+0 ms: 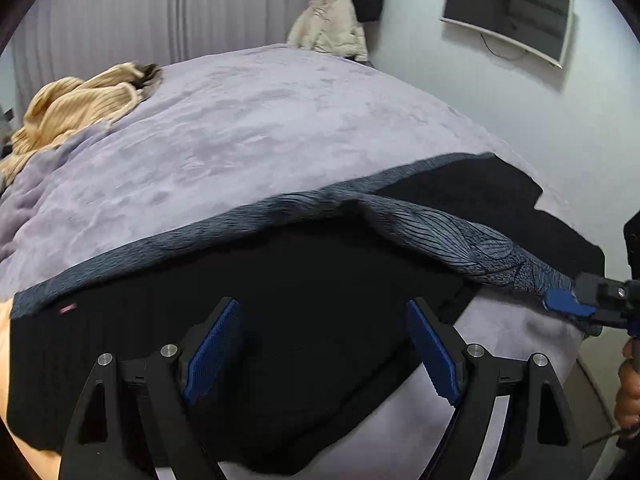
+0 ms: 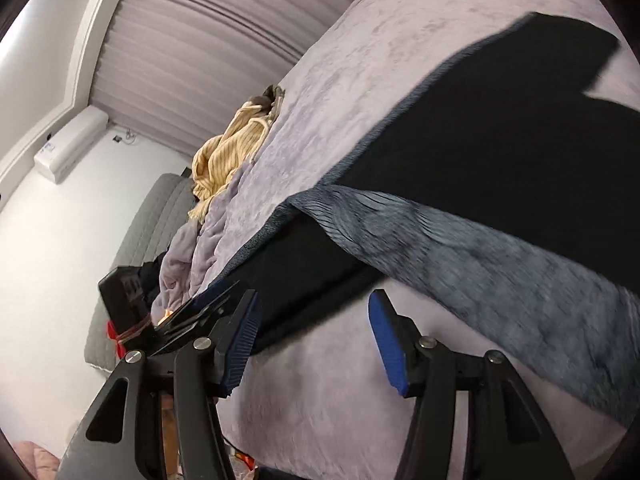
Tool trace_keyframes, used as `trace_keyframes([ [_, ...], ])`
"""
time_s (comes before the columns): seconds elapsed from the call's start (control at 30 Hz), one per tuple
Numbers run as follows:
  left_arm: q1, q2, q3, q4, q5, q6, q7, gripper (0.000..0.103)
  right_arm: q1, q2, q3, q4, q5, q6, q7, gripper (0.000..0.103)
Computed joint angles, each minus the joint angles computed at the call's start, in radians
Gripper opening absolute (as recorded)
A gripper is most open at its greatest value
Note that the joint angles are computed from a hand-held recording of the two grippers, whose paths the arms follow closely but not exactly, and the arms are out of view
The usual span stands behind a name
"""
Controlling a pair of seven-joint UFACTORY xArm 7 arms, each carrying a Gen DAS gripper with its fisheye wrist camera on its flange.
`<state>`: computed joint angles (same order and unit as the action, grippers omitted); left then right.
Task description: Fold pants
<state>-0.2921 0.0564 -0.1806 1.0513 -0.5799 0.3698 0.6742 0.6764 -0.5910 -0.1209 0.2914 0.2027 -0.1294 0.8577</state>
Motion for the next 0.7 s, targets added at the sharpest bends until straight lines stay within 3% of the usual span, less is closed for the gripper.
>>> trace_keyframes([
  [0.03, -0.042, 0.031, 0.016, 0.013, 0.066, -0.001, -0.067, 0.086, -0.028, -0.058, 0.039, -0.057, 0.021, -0.004, 0.033, 0.060],
  [0.1, -0.029, 0.100, -0.026, 0.045, 0.171, 0.047, -0.220, 0.087, -0.074, -0.171, 0.101, -0.169, 0.058, 0.002, 0.113, 0.060],
  [0.17, -0.079, 0.091, -0.002, -0.010, 0.215, -0.058, -0.241, 0.090, -0.101, -0.244, 0.132, -0.249, 0.075, -0.011, 0.182, 0.062],
  [0.2, -0.070, 0.086, -0.018, -0.027, 0.267, -0.087, -0.270, 0.090, -0.114, -0.268, 0.146, -0.288, 0.079, -0.050, 0.215, 0.062],
  [0.3, -0.070, 0.063, -0.016, -0.033, 0.342, -0.054, -0.328, 0.090, -0.204, -0.306, 0.239, -0.365, 0.093, -0.167, 0.316, 0.058],
  [0.37, -0.058, 0.047, -0.019, -0.022, 0.332, -0.002, -0.336, 0.090, -0.271, -0.280, 0.298, -0.381, 0.101, -0.239, 0.374, 0.033],
  [0.4, -0.055, 0.040, -0.018, -0.022, 0.331, 0.010, -0.339, 0.090, -0.315, -0.241, 0.320, -0.358, 0.080, -0.243, 0.407, 0.011],
  [0.5, -0.055, 0.011, -0.007, -0.019, 0.382, 0.050, -0.381, 0.090, -0.401, -0.282, 0.363, -0.346, 0.082, -0.173, 0.400, 0.009],
  [0.63, -0.046, 0.024, -0.002, 0.012, 0.393, 0.012, -0.346, 0.090, -0.539, -0.280, 0.302, -0.183, -0.078, 0.006, 0.203, 0.009],
  [0.7, -0.045, 0.041, 0.008, 0.037, 0.428, -0.041, -0.386, 0.090, -0.567, -0.175, 0.222, -0.062, -0.150, 0.013, 0.078, 0.009],
])
